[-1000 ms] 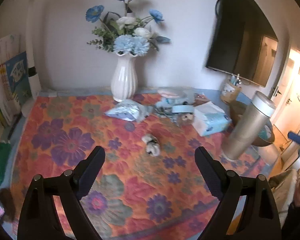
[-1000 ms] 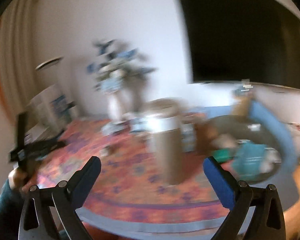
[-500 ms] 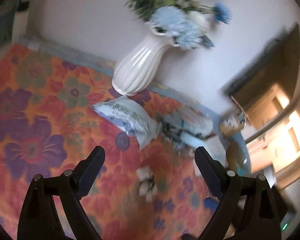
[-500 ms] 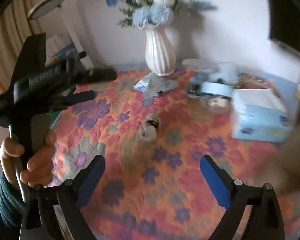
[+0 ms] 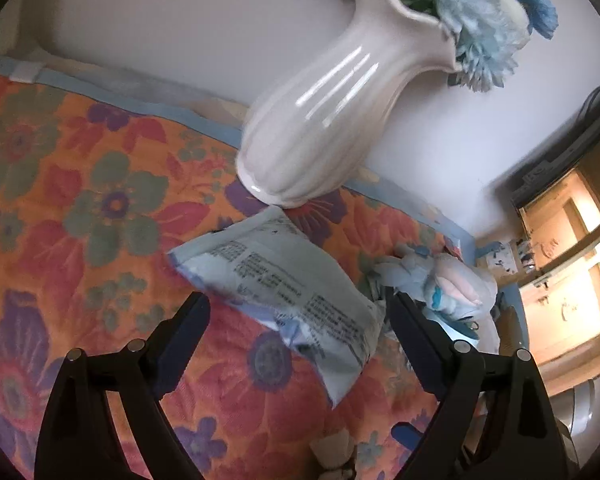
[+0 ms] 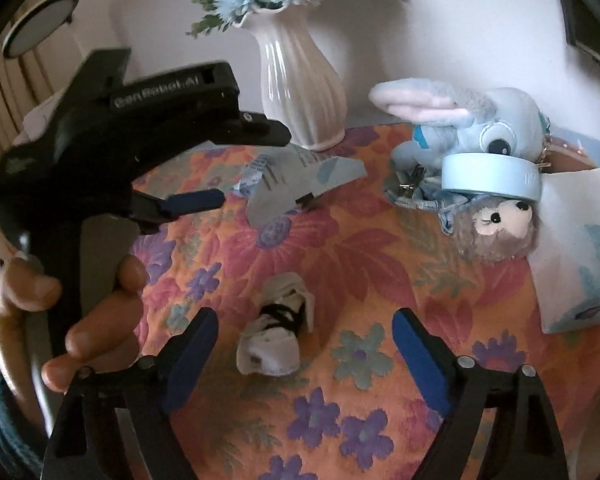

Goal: Organize soft objects
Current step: 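Grasp the white printed plastic bag with the left gripper while the right grasps the small white plush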

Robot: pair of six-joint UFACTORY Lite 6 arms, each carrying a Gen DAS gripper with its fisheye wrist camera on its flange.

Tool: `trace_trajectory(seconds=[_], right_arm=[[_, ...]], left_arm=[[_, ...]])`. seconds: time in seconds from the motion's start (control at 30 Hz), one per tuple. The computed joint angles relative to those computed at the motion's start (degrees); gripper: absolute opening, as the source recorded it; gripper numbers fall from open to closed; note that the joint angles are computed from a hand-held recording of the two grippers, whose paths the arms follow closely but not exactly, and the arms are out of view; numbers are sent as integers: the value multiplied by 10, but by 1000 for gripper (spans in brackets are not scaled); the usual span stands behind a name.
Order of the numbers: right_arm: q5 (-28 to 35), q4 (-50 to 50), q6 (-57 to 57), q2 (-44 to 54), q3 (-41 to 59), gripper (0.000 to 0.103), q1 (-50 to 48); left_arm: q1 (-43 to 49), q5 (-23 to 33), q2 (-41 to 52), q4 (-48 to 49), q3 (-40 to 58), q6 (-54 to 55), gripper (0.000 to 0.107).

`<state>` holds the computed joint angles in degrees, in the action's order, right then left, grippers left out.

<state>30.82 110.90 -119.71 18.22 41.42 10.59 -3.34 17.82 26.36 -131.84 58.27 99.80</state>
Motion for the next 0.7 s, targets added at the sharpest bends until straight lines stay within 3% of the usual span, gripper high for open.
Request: trace_trajectory(seconds=[0.13,0.2,0.3,0.33,0.53,0.7], right_arm=[[-21,23,-27,11,6,63,30],[-47,49,-45,19,13,50,52],[-48,58,-55,24,13,36,59],[-47,58,-55,24,13,33,58],[-8,77,-108,-14,-34,31,43],[11,82,-136,-105,-116,31,10]], left_arm=[[2,5,41,42,36,-45,89],[0,6,46,12,37,-14,88],[7,30,36,11,20,5,61],[14,56,30,18,9,1,44],[-13,18,-31,-32,-43,66,37],[-23,12,-183,-5,-174,64,36]])
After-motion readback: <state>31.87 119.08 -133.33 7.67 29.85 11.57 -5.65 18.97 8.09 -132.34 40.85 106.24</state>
